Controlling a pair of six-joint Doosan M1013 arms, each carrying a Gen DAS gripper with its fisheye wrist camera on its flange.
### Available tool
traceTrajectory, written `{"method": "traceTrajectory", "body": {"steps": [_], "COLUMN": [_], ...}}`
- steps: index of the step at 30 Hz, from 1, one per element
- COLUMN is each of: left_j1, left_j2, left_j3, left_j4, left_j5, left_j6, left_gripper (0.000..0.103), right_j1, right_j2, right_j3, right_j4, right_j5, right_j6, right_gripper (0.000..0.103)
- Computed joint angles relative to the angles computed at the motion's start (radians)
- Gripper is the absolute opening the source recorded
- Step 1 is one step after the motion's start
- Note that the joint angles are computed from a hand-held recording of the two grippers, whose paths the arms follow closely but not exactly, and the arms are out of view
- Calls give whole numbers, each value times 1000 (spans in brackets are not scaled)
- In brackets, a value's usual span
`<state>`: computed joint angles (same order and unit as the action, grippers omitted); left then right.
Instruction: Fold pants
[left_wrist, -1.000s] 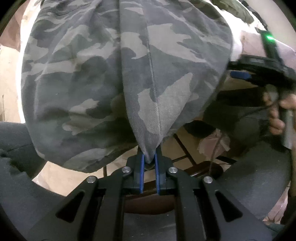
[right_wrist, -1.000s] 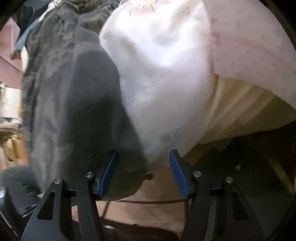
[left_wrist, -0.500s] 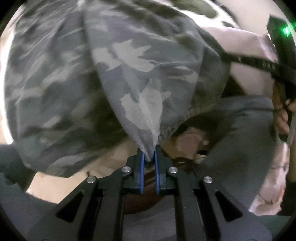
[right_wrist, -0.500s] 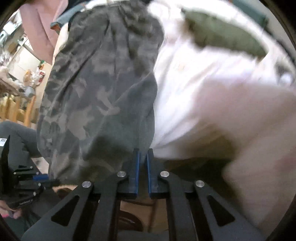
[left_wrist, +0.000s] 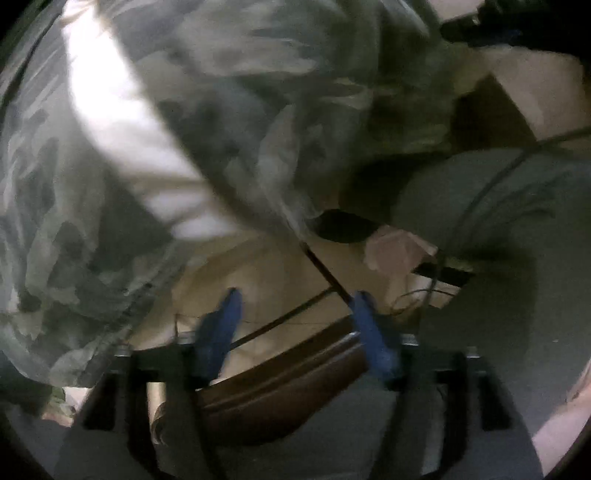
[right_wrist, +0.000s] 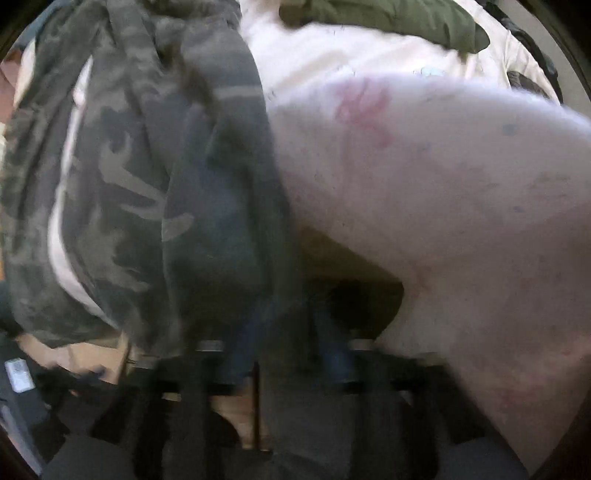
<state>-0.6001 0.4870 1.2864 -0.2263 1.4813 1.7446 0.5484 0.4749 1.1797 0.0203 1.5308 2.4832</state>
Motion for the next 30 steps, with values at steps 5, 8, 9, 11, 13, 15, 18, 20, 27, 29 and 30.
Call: {"method": "traceTrajectory", "body": {"steps": [5, 8, 9, 11, 13, 15, 18, 20, 27, 29, 30], "left_j1": [55, 101, 118, 145, 154, 156, 148, 140, 85, 97, 99], "left_j2": [-19, -9, -2, 24, 51, 91, 168, 243, 505, 546, 526], "left_j3": [-3, -38, -56, -114, -163, -228, -332, -439, -845, -918, -892], "left_j4": [-26, -72, -85, -86, -80, -64, -48, -55, 134, 88, 81], "left_j5": [-32, -76, -95, -144, -168, -205, -215, -198, -36, 17, -9], "left_j6": [-19, -78, -95, -138, -160, -216, -306, -338, -397, -377, -347], "left_gripper": [69, 70, 70, 69, 69, 69, 68, 68, 35, 9, 5], "right_j1": [20, 29, 28, 23, 18, 12, -8, -24, -59, -67, -74], "right_j2": [-11, -19, -32, -39, -38, -23, -18, -14, -12, -1, 7], "right_j3": [-31, -64, -60, -56, -51, -52, -25, -1, 22, 2, -9], "right_j4": [-75, -163, -187, -207, -228, -235, -222, -196, -116, -104, -76], "right_j5": [-10, -63, -127, -237, -328, -399, -495, -544, -594, -590, -597], "right_j6": [-40, -27, -5, 40, 88, 135, 218, 268, 341, 332, 311], "right_gripper": [66, 66, 66, 66, 66, 66, 66, 66, 66, 66, 66]}}
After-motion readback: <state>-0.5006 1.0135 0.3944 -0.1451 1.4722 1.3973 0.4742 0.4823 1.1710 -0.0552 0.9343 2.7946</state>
